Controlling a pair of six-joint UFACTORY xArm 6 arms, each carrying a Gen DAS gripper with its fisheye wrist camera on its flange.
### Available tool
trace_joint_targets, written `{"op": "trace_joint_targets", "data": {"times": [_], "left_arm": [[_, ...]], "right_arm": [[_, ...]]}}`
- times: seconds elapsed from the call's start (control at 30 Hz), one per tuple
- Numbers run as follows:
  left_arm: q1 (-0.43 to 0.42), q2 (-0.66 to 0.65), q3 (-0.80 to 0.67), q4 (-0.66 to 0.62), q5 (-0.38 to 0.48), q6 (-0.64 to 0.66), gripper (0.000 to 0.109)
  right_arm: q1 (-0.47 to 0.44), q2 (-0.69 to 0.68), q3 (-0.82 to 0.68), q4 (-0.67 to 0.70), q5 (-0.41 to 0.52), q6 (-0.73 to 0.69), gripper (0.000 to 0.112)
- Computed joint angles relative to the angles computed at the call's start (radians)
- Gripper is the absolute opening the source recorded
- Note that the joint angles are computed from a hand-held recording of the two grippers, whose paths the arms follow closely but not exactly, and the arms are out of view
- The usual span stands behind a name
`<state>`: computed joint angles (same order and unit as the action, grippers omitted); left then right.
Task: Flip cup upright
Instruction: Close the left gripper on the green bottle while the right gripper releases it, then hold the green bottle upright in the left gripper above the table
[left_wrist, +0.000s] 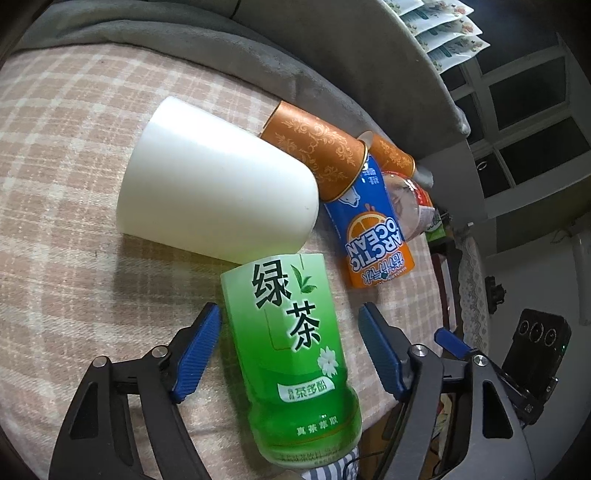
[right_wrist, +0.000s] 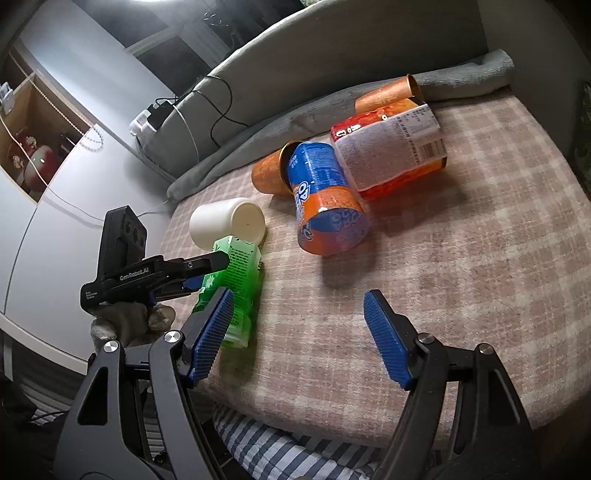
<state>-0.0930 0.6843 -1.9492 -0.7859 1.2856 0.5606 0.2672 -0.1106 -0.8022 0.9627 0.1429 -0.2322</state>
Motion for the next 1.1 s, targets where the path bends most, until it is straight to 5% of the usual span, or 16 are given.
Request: {"op": "trace_joint_targets", "data": {"times": [0.17,1.1], "left_arm": [[-0.005,0.006,-0.004,0.006,0.001,-0.001,0.059],[-0.078,-0.306,0.377,-0.083,-0.346,0.308,0.056]], "right_arm": [[-0.002,-0.011,0.017,0.021,-0.014,-0.003,0.076],[-0.010,-0.035,0.046,-0.017,-0.044,0.052,0.076]]}}
